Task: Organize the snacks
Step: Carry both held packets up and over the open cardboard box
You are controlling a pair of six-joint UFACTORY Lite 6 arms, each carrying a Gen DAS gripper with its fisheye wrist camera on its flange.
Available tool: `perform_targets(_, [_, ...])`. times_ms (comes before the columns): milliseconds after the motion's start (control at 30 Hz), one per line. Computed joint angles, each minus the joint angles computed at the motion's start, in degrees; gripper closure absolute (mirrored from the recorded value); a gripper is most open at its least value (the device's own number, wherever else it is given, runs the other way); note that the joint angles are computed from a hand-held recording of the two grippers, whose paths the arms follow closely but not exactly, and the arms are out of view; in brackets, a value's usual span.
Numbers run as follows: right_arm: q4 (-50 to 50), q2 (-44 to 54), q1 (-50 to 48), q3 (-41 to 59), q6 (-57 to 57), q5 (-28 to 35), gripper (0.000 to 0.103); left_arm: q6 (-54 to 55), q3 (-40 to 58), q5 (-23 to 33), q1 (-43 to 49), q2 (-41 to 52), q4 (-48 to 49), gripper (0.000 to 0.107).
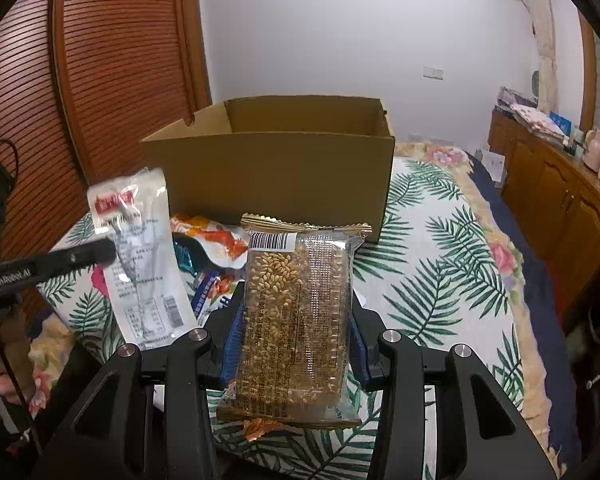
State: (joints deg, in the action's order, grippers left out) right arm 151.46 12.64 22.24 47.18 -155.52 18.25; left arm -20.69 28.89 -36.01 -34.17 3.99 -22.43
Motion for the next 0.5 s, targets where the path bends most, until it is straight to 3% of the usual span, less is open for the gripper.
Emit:
perform_targets(267, [-1.5, -1.2, -0.4, 1.1, 1.4, -1.0, 0.060, 12.6, 4.1, 5.2, 1.1, -4.0, -5.5, 0.107])
perform_targets(500, [-8.7, -2.2, -0.7, 4.6, 8.4, -2.9, 0.060, 23.7, 9.1, 10.5, 2.3, -9.1, -11.8, 0.107])
